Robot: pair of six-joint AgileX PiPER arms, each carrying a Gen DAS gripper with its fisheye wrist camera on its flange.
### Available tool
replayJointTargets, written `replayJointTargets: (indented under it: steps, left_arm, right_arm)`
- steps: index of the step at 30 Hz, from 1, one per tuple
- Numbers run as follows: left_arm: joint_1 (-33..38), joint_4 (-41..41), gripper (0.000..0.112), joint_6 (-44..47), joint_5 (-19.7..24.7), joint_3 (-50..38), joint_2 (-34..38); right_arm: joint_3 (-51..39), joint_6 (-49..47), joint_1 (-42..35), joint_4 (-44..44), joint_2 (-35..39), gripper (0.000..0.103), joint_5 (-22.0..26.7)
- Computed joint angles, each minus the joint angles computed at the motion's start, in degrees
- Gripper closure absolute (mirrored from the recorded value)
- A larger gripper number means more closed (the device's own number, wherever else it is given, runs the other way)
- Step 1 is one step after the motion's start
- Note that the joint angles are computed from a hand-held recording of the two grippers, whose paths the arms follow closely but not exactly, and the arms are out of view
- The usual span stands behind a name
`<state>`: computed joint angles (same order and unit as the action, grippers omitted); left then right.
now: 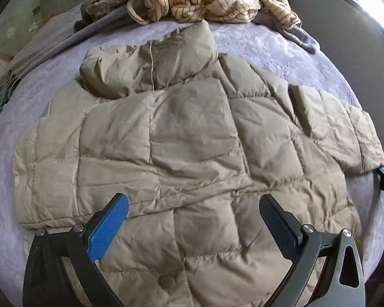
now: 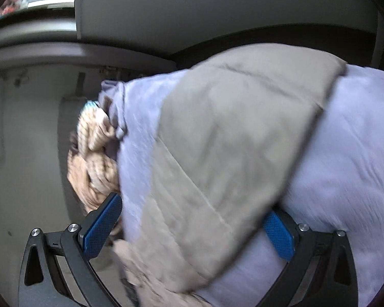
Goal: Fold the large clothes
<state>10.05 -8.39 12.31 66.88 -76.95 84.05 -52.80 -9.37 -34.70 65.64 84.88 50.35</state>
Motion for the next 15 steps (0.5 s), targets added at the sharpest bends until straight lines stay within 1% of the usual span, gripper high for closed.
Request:
replayJointTargets:
  steps: [2, 3, 4, 5, 6, 7, 8, 10, 12, 15]
  left_arm:
    - [-0.35, 0.54, 0.01, -1.21, -0.36, -0.17, -0.35]
    - [-0.11, 0.56, 0.01, -1.28, -0.4, -0.25, -0.46]
    - [0.08, 0.64, 0.01, -1.4, -0.44, -0.38, -0.49]
    - [0.44, 0.8, 0.01, -1.58, -0.5, -0.54, -0.51]
    - [0.97, 0.78, 0.01, -1.4, -0.42, -1.0, -0.2]
    - [1.69, 0.78, 0.01, -1.44, -0.44, -1.15, -0.2]
    - [2.42, 0.63, 0.01, -1.26, -0.46, -1.25, -0.14]
    - [4.28, 0.74, 0.01, -0.96, -0.69, -1.37, -0.17]
    - [6.28, 0.85, 0.01, 0.11, -1.16, -1.43, 0.03]
    - [9.91, 0.46, 0.01, 2.62, -1.97, -1.46, 0.62]
  right_arm:
    - [-2.87, 0.34, -0.03, 1.06, 2.71, 0.001, 1.34]
    - [-4.84, 1.72, 0.54, 0.04, 4.13, 0.004, 1.78]
    - [-6.68, 3.76, 1.33, -1.67, 5.09, 0.025, 1.82]
    - [-7.96, 5.24, 1.95, -3.01, 5.77, 0.065, 2.12]
    - [-9.53, 7.3, 2.72, -4.97, 6.57, 0.086, 2.82]
    - [-11.24, 9.2, 3.95, -6.9, 7.14, 0.096, 3.15]
    - [-12.07, 9.89, 5.16, -8.04, 6.86, 0.097, 2.3]
    - [-15.68, 13.1, 9.75, -14.68, 5.55, 0.097, 0.06]
    - [-19.26, 15.63, 14.78, -20.94, 4.59, 0.097, -1.02]
    - [-25.8, 20.54, 26.19, -30.78, 4.15, 0.096, -3.11]
